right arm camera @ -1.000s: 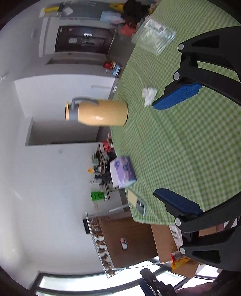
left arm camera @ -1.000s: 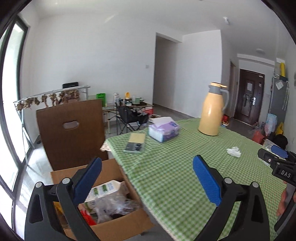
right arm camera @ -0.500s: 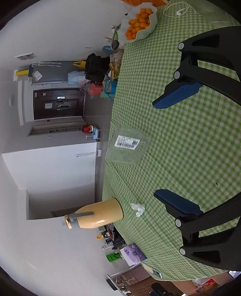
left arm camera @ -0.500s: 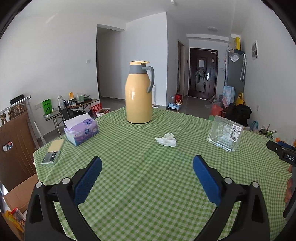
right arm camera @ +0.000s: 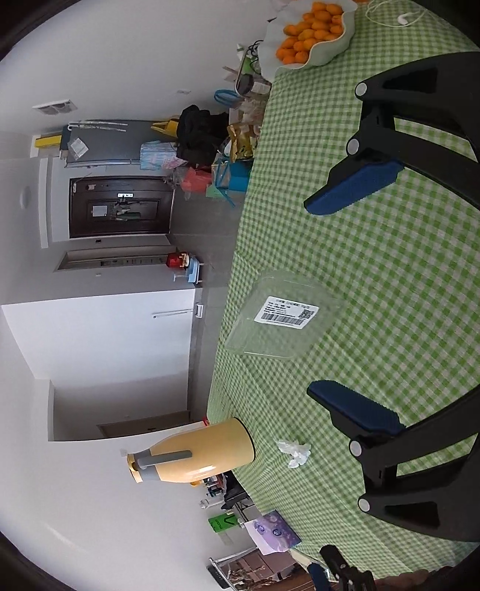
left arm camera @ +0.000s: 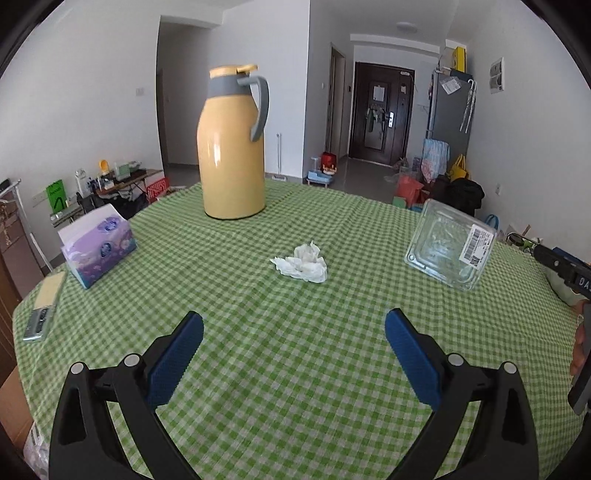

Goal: Collect trash
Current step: 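Grasp the white tissue with the left tool while the right tool grasps the clear plastic container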

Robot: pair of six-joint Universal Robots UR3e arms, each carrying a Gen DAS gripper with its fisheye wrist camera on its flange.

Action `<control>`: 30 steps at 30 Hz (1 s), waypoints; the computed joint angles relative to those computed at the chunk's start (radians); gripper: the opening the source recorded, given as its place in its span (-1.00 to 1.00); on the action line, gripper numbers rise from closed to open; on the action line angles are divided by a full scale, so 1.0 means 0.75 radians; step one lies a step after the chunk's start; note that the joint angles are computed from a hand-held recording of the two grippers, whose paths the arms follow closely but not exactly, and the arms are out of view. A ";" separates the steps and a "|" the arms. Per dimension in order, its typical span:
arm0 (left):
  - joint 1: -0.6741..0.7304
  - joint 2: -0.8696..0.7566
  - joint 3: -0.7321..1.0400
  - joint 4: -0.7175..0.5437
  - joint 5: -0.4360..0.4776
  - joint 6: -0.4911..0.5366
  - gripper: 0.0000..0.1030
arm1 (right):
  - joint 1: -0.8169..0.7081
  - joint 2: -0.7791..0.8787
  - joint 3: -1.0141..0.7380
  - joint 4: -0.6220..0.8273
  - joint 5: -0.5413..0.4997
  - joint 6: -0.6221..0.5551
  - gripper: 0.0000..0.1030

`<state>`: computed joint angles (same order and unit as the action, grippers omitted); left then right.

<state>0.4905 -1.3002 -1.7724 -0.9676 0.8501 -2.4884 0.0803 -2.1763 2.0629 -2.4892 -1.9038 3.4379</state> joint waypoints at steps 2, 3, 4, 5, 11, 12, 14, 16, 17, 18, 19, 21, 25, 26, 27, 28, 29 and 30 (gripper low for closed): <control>-0.138 -0.224 0.157 0.057 0.127 -0.074 0.86 | -0.155 0.000 0.002 -0.023 0.150 -0.074 0.72; -0.200 -0.357 0.280 0.028 0.165 -0.072 0.86 | -0.240 0.001 -0.004 -0.014 0.239 -0.111 0.72; -0.248 -0.456 0.378 0.005 0.200 -0.078 0.86 | -0.296 0.007 -0.011 -0.007 0.297 -0.132 0.72; -0.298 -0.553 0.478 -0.016 0.235 -0.093 0.86 | -0.359 0.019 -0.019 0.001 0.366 -0.159 0.72; -0.531 -1.152 1.217 -0.218 0.491 -0.212 0.85 | -0.551 0.177 -0.066 -0.041 0.611 -0.224 0.72; -0.549 -1.241 1.357 -0.286 0.484 -0.245 0.85 | -0.592 0.198 -0.068 -0.041 0.673 -0.233 0.72; -0.602 -1.408 1.609 -0.362 0.541 -0.316 0.85 | -0.662 0.221 -0.064 -0.048 0.771 -0.234 0.72; -0.653 -1.481 1.667 -0.313 0.634 -0.340 0.82 | -0.716 0.240 -0.050 -0.062 0.859 -0.231 0.72; -0.666 -1.467 1.613 -0.256 0.652 -0.329 0.51 | -0.748 0.249 -0.034 -0.069 0.912 -0.235 0.72; -0.658 -1.424 1.502 -0.172 0.603 -0.310 0.39 | -0.758 0.264 -0.024 -0.083 0.931 -0.231 0.72; -0.645 -1.378 1.393 -0.084 0.557 -0.305 -0.12 | -0.749 0.293 -0.023 -0.110 0.928 -0.219 0.72; -0.625 -1.312 1.293 -0.063 0.488 -0.235 -0.73 | -0.732 0.350 -0.021 -0.142 0.911 -0.205 0.72; -0.545 -1.105 1.021 -0.041 0.343 -0.179 -0.82 | -0.749 0.494 -0.016 -0.216 1.029 -0.150 0.72; -0.518 -1.053 0.954 -0.047 0.298 -0.177 -0.83 | -0.747 0.522 -0.022 -0.210 1.041 -0.131 0.73; -0.499 -0.999 0.883 -0.040 0.272 -0.162 -0.83 | -0.757 0.536 -0.022 -0.204 1.058 -0.122 0.69; -0.484 -0.951 0.829 -0.036 0.256 -0.141 -0.83 | -0.762 0.538 -0.002 -0.232 1.088 -0.104 0.41; -0.471 -0.903 0.774 -0.033 0.238 -0.118 -0.83 | -0.755 0.529 0.003 -0.235 1.092 -0.092 0.35; -0.453 -0.871 0.756 -0.055 0.223 -0.086 -0.83 | -0.730 0.522 0.000 -0.241 1.055 -0.073 0.31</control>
<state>0.1505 -1.9532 -1.2057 -1.0088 1.0175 -2.5532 -0.4676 -1.7849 2.0630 -2.6699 -1.1128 3.3833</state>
